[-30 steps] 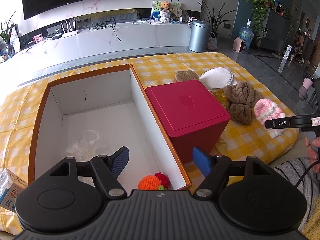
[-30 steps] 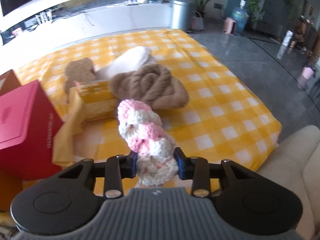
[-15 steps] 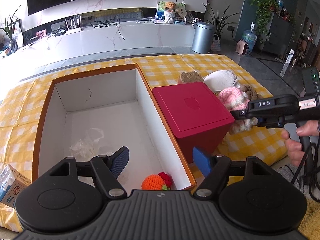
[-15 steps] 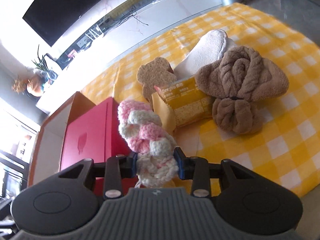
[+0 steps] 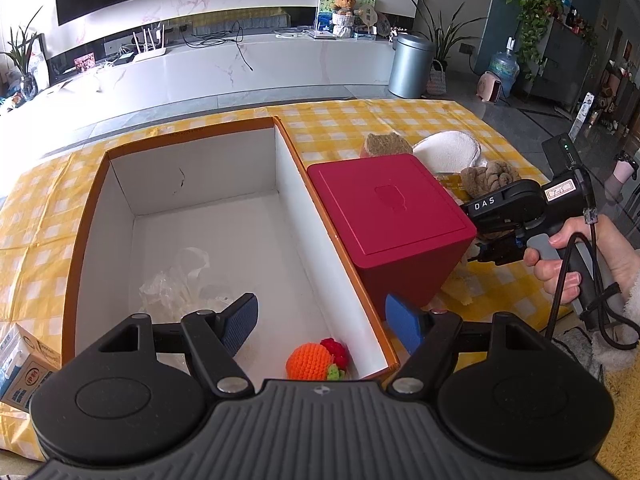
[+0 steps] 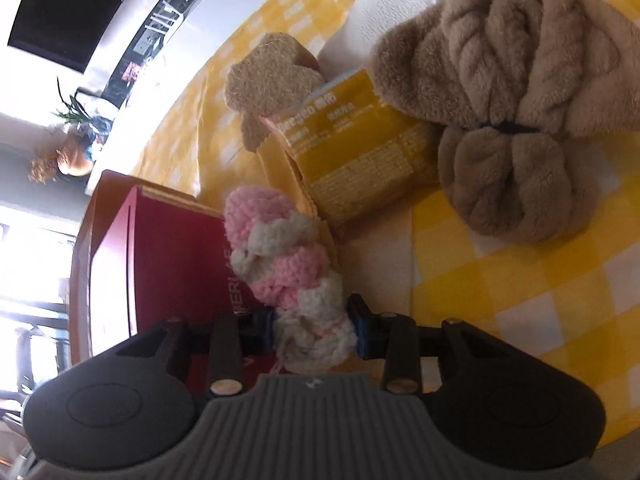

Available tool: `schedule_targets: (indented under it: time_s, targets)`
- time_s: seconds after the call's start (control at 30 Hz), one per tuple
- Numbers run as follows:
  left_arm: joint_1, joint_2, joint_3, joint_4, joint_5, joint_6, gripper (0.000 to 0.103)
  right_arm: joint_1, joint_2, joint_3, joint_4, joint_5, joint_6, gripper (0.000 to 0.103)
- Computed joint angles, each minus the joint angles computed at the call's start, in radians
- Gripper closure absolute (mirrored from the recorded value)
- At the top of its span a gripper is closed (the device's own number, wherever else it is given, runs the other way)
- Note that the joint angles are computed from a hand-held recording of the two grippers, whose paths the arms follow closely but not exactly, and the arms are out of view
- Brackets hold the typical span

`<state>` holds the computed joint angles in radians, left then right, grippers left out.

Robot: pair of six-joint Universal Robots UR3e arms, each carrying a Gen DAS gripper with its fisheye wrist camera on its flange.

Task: Organize soft objects
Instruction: 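Lift the pink crocheted hat off the pile with the right tool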

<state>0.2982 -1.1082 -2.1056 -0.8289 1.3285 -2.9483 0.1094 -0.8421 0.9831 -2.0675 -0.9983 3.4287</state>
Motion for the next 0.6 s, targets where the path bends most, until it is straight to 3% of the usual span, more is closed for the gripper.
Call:
schedule_targets:
  time_s: [0.13, 0.43, 0.6]
  targets:
    - [-0.012, -0.006, 0.002, 0.003, 0.017, -0.007, 0.017, 0.051, -0.024, -0.019, 0.007, -0.144, -0.016, 0.067]
    - [-0.047, -0.007, 0.000, 0.014, 0.044, -0.008, 0.017, 0.079, -0.153, 0.154, -0.064, -0.414, -0.006, 0.071]
    - [-0.080, -0.025, 0.013, 0.024, 0.069, -0.020, 0.017, 0.043, -0.211, 0.255, -0.110, -0.388, -0.020, 0.073]
